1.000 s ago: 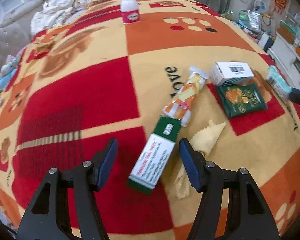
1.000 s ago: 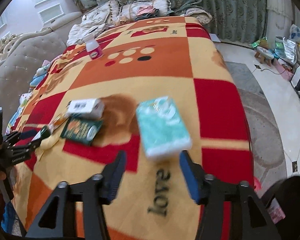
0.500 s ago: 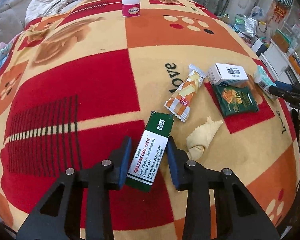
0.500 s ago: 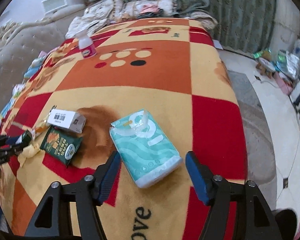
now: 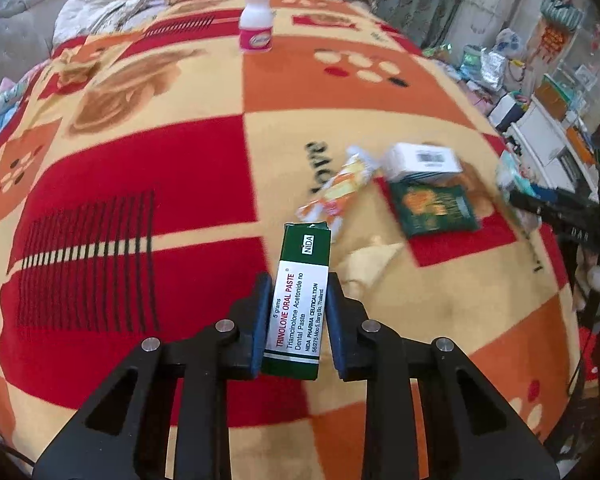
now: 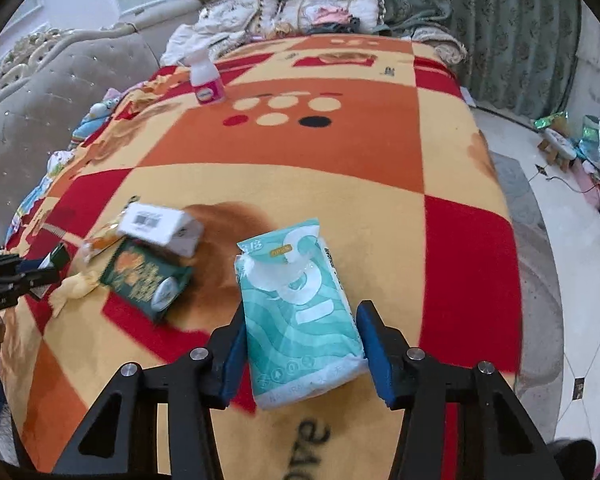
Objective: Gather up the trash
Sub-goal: 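Grasp the green oral paste box with the left tool while the right tool grasps the teal tissue pack, then lift the green box and teal tissue pack in both tools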
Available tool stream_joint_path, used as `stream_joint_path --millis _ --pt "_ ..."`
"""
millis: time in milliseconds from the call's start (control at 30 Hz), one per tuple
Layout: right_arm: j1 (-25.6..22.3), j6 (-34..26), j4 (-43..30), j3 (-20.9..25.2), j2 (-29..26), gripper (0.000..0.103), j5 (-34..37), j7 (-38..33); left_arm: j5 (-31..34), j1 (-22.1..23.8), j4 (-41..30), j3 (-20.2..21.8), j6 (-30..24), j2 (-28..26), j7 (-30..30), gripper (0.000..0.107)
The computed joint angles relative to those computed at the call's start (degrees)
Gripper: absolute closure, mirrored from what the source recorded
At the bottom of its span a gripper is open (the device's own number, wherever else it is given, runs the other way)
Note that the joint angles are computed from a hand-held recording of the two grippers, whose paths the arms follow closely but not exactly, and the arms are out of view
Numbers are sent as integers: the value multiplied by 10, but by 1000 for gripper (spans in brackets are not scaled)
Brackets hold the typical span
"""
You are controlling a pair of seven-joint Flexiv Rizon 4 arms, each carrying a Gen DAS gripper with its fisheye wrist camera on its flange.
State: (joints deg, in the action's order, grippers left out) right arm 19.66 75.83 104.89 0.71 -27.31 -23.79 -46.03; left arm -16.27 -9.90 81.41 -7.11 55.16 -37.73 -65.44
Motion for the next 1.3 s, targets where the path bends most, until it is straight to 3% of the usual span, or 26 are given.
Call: stream_joint_path --millis 267,500,833,967,1200,1300 --pt "63 70 106 -56 74 53 -76 123 -10 -17 62 -21 51 40 23 83" --pt "118 102 177 -128 125 53 -240 307 -20 -38 103 -33 87 60 22 83" --pt "65 121 220 -92 153 53 -335 408 3 -50 126 -16 110 72 23 82" --pt "45 145 227 -89 152 53 -394 462 29 -56 115 11 97 60 -13 72" --pt "10 156 221 -50 136 53 -384 456 33 -49 96 -6 62 39 2 72" --pt "13 155 224 -49 138 53 -373 447 16 -46 86 -11 48 30 -16 79"
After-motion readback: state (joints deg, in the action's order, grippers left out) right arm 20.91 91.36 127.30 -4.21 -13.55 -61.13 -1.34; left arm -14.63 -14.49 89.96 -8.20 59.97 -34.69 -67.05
